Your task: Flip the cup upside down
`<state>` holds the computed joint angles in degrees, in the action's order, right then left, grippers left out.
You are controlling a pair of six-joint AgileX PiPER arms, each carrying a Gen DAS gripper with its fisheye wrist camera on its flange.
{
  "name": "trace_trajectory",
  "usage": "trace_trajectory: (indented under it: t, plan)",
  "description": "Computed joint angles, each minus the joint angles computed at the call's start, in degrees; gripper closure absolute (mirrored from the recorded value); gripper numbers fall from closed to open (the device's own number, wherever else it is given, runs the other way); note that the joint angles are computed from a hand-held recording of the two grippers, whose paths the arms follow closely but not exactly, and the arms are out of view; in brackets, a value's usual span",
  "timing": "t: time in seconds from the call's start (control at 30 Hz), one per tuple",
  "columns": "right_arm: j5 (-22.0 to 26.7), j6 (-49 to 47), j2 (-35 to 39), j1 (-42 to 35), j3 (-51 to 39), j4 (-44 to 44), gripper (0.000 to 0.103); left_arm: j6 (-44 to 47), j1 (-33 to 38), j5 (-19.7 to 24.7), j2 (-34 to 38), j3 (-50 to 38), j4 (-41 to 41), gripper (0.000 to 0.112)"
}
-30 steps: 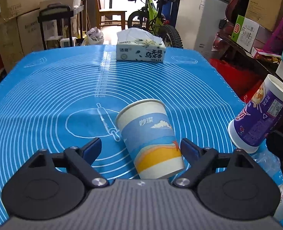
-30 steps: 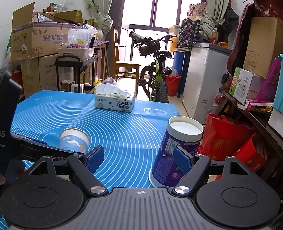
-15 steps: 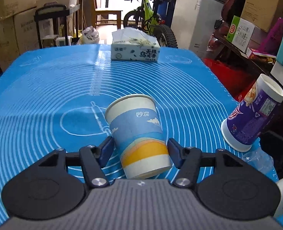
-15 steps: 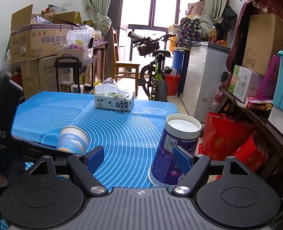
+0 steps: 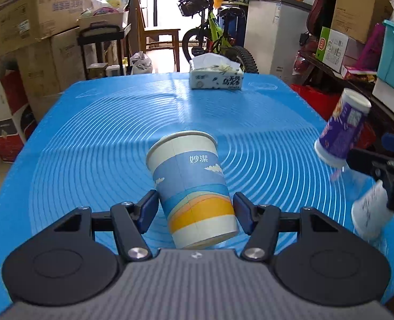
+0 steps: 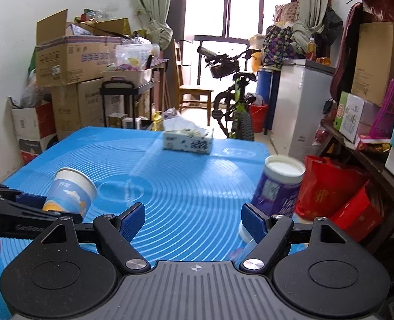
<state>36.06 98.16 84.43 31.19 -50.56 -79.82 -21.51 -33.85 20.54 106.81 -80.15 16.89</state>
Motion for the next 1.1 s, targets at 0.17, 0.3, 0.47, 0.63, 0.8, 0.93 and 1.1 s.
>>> trace_trajectory:
  t: [0.17, 0.3, 0.47, 0.63, 0.8, 0.93, 1.1]
  plan:
    - [2.9, -0.4, -0.5, 5.5, 0.9, 3.9, 0.022, -2.1, 1.0, -3.7, -5.8, 9.9, 3.3, 0.05]
    - [4.5, -2.0, 0.1, 8.3, 0.5, 6.6, 0.023, 1.0, 1.4, -5.5, -6.5, 13.0, 0.7, 0.049]
    - [5.5, -3.8, 0.1, 9.5, 0.6, 8.9, 0.023, 2.8, 1.1, -6.4, -4.8, 13.2, -1.8, 0.049]
    - [5.8, -4.9, -0.2, 9.9, 1.0, 10.0, 0.023, 0.8, 1.1, -6.5, -4.6, 13.3, -0.7, 0.048]
    - [5.9, -4.9, -0.6, 9.9, 1.3, 10.1, 0.023, -4.9, 1.3, -6.9, -4.8, 13.9, 3.4, 0.029]
    - [5.9, -5.4, -0.9, 9.9, 1.4, 10.3, 0.023, -8.3, 1.4, -7.4, -5.3, 14.2, 5.9, 0.012]
    - [5.6, -6.9, -1.4, 10.0, 1.3, 10.9, 0.022, -13.0, 1.2, -7.9, -6.0, 14.6, 10.8, 0.012]
